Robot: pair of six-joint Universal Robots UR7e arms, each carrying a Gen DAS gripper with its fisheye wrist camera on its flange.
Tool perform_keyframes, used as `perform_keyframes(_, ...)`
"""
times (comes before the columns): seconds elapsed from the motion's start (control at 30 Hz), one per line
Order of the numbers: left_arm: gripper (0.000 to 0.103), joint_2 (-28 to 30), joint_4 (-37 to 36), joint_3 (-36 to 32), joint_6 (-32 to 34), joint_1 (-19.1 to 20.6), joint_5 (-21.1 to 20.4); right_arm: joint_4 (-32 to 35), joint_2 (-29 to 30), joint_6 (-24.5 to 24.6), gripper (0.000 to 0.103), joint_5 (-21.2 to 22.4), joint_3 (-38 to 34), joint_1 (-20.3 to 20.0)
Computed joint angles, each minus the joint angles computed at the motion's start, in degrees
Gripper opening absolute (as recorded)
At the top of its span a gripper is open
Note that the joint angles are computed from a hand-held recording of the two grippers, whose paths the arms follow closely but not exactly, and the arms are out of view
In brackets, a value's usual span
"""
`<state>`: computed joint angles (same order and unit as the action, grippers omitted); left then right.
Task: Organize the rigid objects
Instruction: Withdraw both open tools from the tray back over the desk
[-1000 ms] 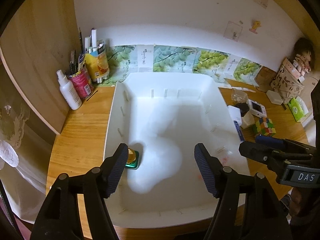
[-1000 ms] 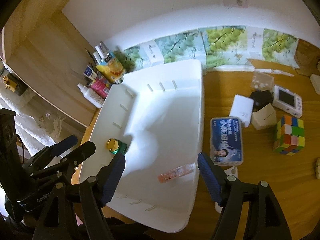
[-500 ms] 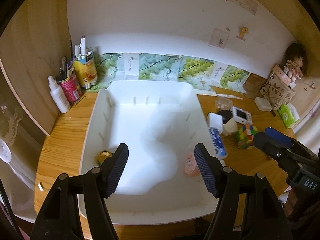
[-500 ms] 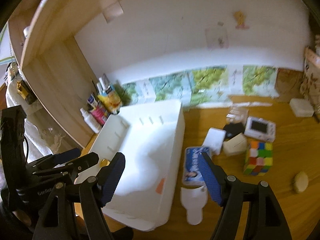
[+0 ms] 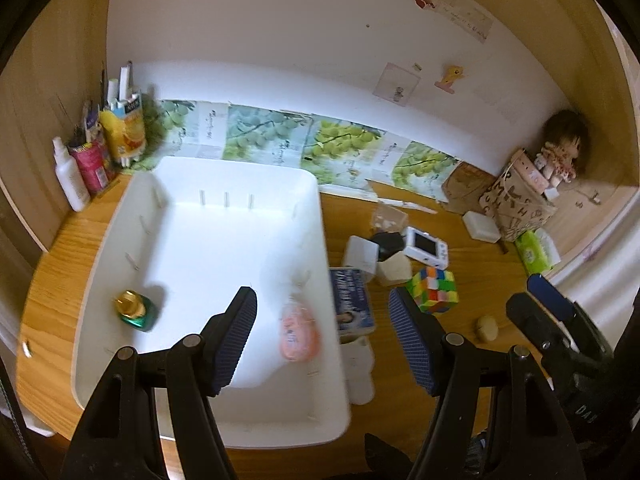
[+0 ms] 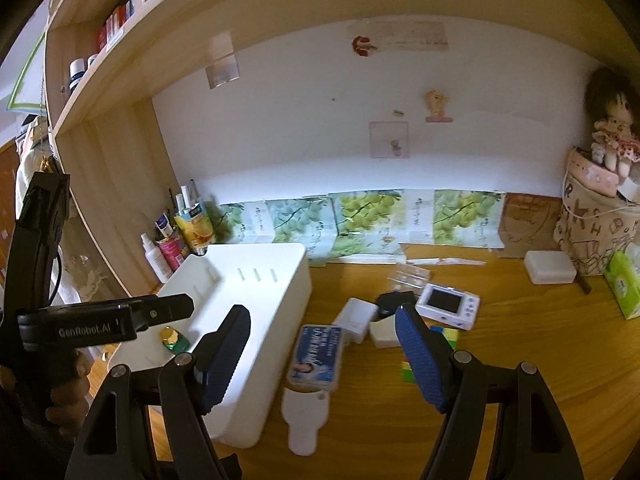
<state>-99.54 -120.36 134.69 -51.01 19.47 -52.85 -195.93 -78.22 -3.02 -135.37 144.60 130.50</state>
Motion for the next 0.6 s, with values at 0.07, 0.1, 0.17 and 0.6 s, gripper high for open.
perform_keyframes(0.07,0.072,1.00,-0.68,-0.05,-1.35,-0.40,-0.16,0.17,-1.68,-1.53,0.076,0.15,0.65,-0.59)
perform_keyframes(0.1,0.072,1.67,-0.79,-0.08,-2.28,-0.79,-0.14,0.15,-2.49,-2.16,0.076,0.15,1.03,-0.79)
perform_keyframes(0.17,0.072,2.74,-2.11,-0.10,-2.91,-0.77,-1.11,1.29,-4.68,-3.01,0.076,0.63,1.58,-1.44)
perform_keyframes(0.6,0.072,10.35,-4.62,-0.93,-12.34,-1.99,-2.48,10.28,-17.68,-10.53,0.076,2.76,3.73,-6.87)
